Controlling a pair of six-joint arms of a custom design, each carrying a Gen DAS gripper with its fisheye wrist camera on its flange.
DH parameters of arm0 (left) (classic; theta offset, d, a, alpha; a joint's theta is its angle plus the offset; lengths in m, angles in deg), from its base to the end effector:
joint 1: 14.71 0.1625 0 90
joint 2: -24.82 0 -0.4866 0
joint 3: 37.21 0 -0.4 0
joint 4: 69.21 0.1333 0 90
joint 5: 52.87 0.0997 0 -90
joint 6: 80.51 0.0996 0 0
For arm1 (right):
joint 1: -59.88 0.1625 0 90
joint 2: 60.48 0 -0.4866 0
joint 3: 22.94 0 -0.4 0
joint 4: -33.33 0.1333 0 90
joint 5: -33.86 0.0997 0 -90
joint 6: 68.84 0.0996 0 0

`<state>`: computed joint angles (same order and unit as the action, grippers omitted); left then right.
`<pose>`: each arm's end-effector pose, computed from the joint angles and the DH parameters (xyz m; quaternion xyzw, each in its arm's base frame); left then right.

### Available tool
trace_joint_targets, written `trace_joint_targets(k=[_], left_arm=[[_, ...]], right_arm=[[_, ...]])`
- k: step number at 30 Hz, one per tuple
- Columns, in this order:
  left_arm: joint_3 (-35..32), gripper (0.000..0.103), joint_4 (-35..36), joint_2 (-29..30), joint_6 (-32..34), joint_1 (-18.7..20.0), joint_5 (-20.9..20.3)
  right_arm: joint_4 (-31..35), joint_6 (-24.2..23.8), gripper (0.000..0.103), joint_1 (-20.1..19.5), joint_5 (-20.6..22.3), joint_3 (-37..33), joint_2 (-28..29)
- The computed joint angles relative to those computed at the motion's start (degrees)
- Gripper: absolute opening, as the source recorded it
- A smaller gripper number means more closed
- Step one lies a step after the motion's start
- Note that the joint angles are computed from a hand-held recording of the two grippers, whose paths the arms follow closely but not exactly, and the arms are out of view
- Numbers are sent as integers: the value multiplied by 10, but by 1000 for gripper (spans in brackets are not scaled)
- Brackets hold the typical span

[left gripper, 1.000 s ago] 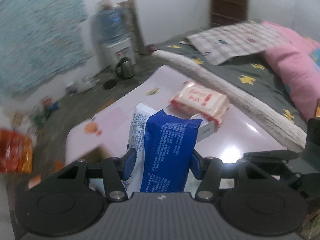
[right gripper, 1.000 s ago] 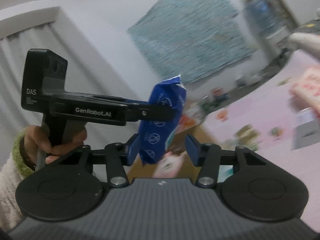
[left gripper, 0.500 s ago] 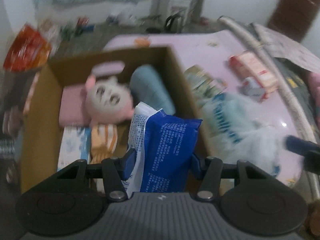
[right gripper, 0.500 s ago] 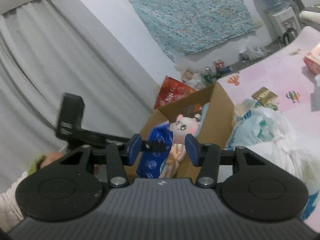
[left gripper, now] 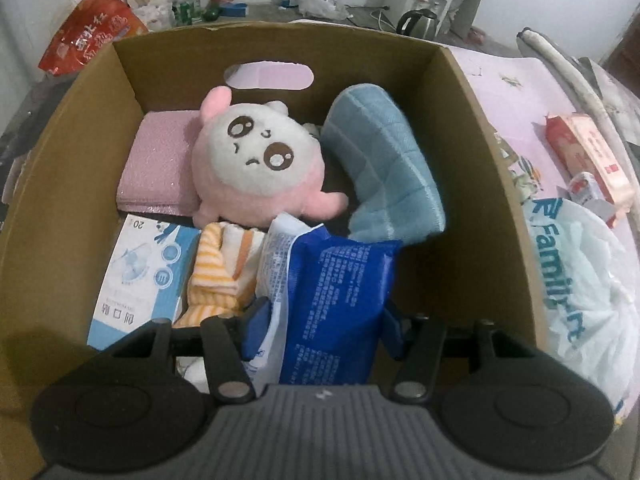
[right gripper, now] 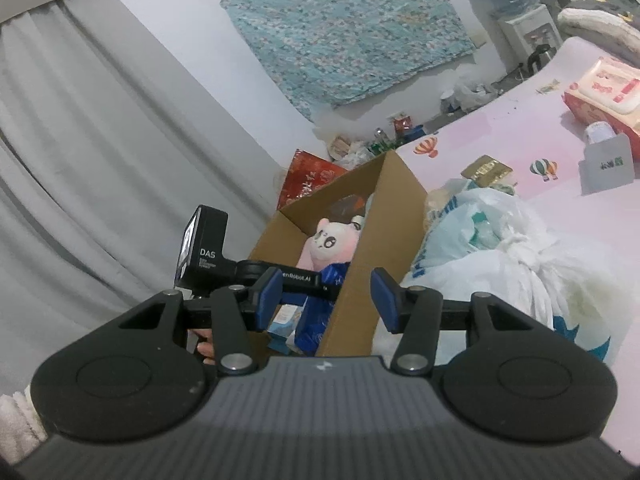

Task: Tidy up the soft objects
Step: 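Open the left tool to drop the blue packet into the box, then move the left tool to the white yogurt cup and close on its lid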

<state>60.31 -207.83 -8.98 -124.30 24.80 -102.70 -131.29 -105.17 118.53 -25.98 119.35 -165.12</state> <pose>-0.3819 -0.5710 -0.0249 0.0995 0.9268 -0.1656 0.3220 -0.0126 -0.3731 0.3801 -0.1222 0.9113 -0.3917 0.0345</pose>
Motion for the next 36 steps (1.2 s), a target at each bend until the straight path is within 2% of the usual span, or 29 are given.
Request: trace_joint_targets(k=[6, 15, 20, 23, 28, 36], left_arm=[[-18, 77, 24, 13, -6, -3, 10], [-4, 78, -4, -6, -22, -8, 3], [8, 78, -14, -26, -27, -24, 4], [20, 83, -27, -40, -25, -39, 10], [29, 88, -63, -47, 2, -72, 37], [5, 92, -129, -11, 117, -105, 23]], right_arm=[[9, -1, 52, -8, 0, -3, 2], [12, -5, 54, -22, 6, -2, -6], [0, -9, 55, -28, 9, 1, -6], [0, -13, 58, -39, 14, 2, -12], [-4, -13, 63, -61, 22, 1, -18], [-32, 1, 65, -120, 62, 7, -26]])
